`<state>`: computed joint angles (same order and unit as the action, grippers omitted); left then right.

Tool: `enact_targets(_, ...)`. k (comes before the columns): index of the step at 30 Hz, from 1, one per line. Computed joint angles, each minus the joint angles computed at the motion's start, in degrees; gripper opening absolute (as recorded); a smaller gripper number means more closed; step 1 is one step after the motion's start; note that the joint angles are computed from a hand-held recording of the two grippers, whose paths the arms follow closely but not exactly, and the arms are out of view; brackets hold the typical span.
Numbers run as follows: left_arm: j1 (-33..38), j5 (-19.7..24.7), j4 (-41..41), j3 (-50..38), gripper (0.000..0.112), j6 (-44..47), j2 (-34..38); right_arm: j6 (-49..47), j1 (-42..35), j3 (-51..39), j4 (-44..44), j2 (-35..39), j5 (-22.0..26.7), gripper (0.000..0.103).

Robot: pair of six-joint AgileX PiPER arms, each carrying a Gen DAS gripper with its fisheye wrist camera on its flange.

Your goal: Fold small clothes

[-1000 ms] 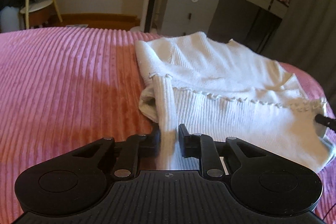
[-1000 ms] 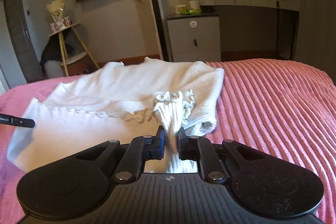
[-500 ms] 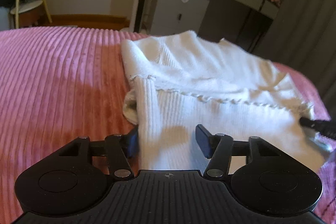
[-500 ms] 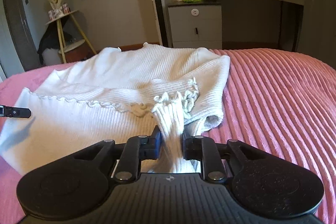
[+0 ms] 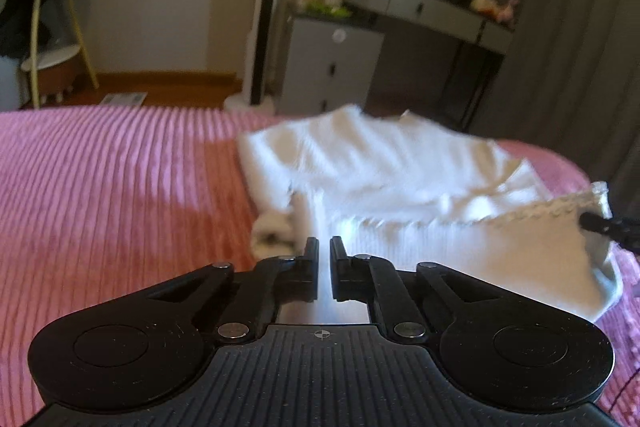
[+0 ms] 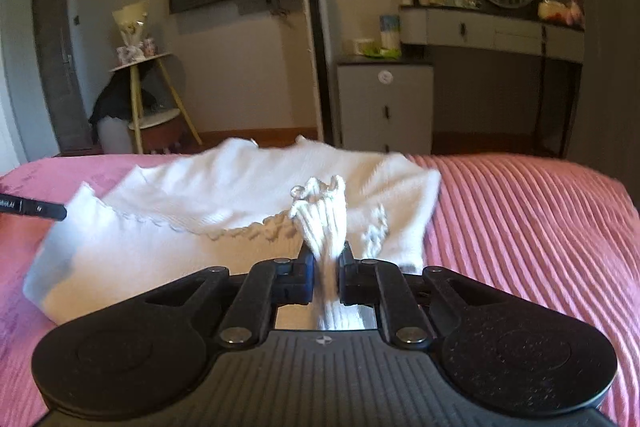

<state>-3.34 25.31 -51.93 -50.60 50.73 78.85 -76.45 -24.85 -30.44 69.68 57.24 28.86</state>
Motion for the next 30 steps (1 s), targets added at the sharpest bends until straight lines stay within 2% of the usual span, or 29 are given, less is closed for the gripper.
enact_targets(2,0.1,1.4,-1.8,-1.3,0.006,0.3,0.1,1.8,1.1,-1.2,-1.5,0.4,-1.0,0.011)
enact_targets(4,-0.9,1.0,-1.0,-2.1,0.006,-0.3,0.9,4.7,2.5,-1.8,-3.3,0.4,-1.8,0.011)
enact_targets(5,-1.2,1.5,0.5,-3.0,0.011,-1.3,1.9,5.1,2.8,-2.0,-3.8,0.3,-1.8,0.011)
enact_targets(7,-2.6,-1.1,6.2,-3.0,0.038,-7.4,2.9,5.5,3.4,-1.9,-4.5,-0.2,-2.0,0.011)
enact_targets(8,-3.4,-3.7,7.5,-2.1,0.057,-9.0,3.0,5.7,3.5,-1.8,-4.6,-0.3,-1.9,0.011)
enact_targets(9,-3.5,-5.7,7.6,-0.9,0.067,-9.0,2.8,5.9,3.5,-1.7,-4.8,-0.4,-1.8,0.011)
enact_targets(10,-3.0,-6.0,5.6,-0.2,0.069,-7.0,3.0,5.6,3.0,-1.6,-4.5,-0.6,-1.3,0.011)
enact_targets(12,-0.3,-1.9,-2.5,-0.1,0.069,1.0,4.0,5.2,2.6,-1.6,-4.1,-0.5,-0.8,0.011)
enact_targets(14,-0.1,-0.8,-4.2,-0.8,0.07,2.9,5.6,5.1,2.5,-1.5,-3.8,-0.5,-0.5,0.011)
enact_targets(16,-1.4,-2.5,-2.5,-2.0,0.069,1.4,7.7,5.6,3.0,-1.5,-4.0,-0.6,-0.8,0.011)
enact_targets(17,-1.7,-2.7,-2.0,-2.9,0.064,0.4,8.8,5.8,3.1,-1.5,-4.0,-0.5,-0.7,0.011)
enact_targets(19,-1.1,-1.1,-2.6,-4.9,0.048,-1.0,11.3,5.9,2.9,-1.4,-4.0,-0.4,-0.6,0.011)
enact_targets(21,-1.9,-1.6,1.2,-6.1,0.025,-5.8,12.2,6.2,3.0,-1.5,-4.3,0.0,-0.9,0.011)
enact_targets(22,-2.3,-2.2,3.6,-6.3,0.021,-7.7,12.2,6.3,3.1,-1.4,-4.4,0.1,-1.2,0.011)
enact_targets(23,-2.5,-2.7,4.7,-6.2,0.012,-8.1,11.9,6.2,2.9,-1.3,-4.2,0.4,-1.3,0.011)
enact_targets(25,-1.1,-1.3,0.4,-5.5,0.01,-2.7,11.2,7.2,3.6,-0.8,-4.7,0.5,-3.1,0.011)
enact_targets(30,0.9,0.3,-3.6,-3.1,0.01,3.8,6.2,6.1,3.2,0.2,-3.4,-0.5,-3.3,0.011)
